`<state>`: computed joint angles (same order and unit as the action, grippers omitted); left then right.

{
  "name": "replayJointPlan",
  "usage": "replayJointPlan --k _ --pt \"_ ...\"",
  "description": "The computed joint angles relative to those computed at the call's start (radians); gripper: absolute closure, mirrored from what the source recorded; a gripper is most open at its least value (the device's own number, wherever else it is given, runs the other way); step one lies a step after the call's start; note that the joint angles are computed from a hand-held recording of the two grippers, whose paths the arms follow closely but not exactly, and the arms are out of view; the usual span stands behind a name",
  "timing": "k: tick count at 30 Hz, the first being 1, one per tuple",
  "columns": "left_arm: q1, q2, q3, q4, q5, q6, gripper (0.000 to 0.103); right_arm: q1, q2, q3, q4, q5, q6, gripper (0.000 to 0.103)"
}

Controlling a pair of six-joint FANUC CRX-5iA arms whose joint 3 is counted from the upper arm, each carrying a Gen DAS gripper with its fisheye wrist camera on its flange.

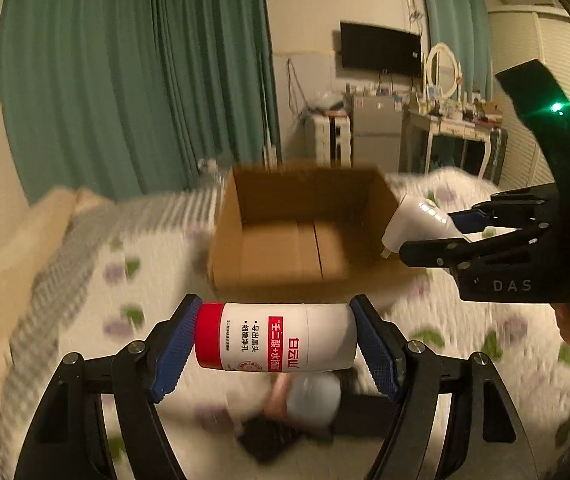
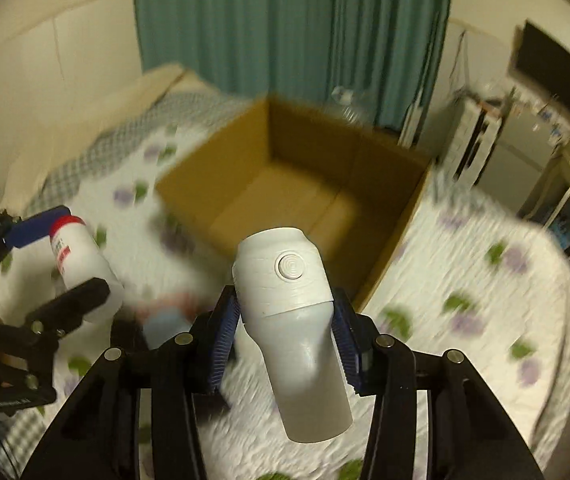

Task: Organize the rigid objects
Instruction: 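Lower both held items into the cardboard box and open both tools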

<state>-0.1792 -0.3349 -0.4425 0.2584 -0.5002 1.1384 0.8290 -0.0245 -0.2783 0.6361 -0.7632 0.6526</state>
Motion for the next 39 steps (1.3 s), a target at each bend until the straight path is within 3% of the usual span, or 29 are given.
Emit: replayJointPlan --k 5,9,16,17,18,19,20,21,26,32,35,39 --pt "-0.025 0.129 0.145 -0.032 0.036 0.026 0.027 -0.056 0.044 0.067 0.034 0.02 -0.023 0.057" --pt "-0.042 0.257 0.257 -0.096 0.037 0.092 0.027 -0.107 0.102 0.12 -0.007 0.063 -0.028 0.057" --pt "-0.055 0.352 0.28 -0.102 0.079 0.062 0.025 -0.177 0.198 0.164 -0.07 0.157 -0.026 0.057" --pt "-0.055 0.349 0.27 -0.104 0.092 0.059 0.025 -0.18 0.193 0.147 -0.052 0.171 -0.047 0.056" --pt "-0.057 0.349 0.27 -0.123 0.102 0.073 0.025 -0.184 0.195 0.141 -0.042 0.18 -0.061 0.049" --pt "-0.055 0.348 0.267 -0.116 0.1 0.065 0.024 -0.186 0.191 0.132 -0.036 0.188 -0.072 0.039" --pt "-0.056 0.348 0.269 -0.103 0.093 0.055 0.024 -0.189 0.18 0.111 -0.009 0.204 -0.105 0.02" --pt "-0.055 0.344 0.269 -0.101 0.089 0.059 0.024 -0.193 0.16 0.073 0.051 0.23 -0.173 0.017" --pt "-0.037 0.288 0.235 -0.069 0.054 0.039 0.024 -0.169 0.082 0.003 0.147 0.203 -0.249 0.017" --pt "0.011 0.148 0.14 -0.016 -0.004 -0.019 0.024 -0.073 -0.035 -0.089 0.227 0.131 -0.276 0.017" --pt "0.038 0.083 0.095 -0.02 -0.049 -0.017 0.024 -0.01 -0.081 -0.135 0.22 0.112 -0.267 0.017" --pt "0.063 -0.003 -0.002 -0.03 -0.051 -0.02 0.024 0.065 -0.095 -0.198 0.193 0.102 -0.28 0.017"
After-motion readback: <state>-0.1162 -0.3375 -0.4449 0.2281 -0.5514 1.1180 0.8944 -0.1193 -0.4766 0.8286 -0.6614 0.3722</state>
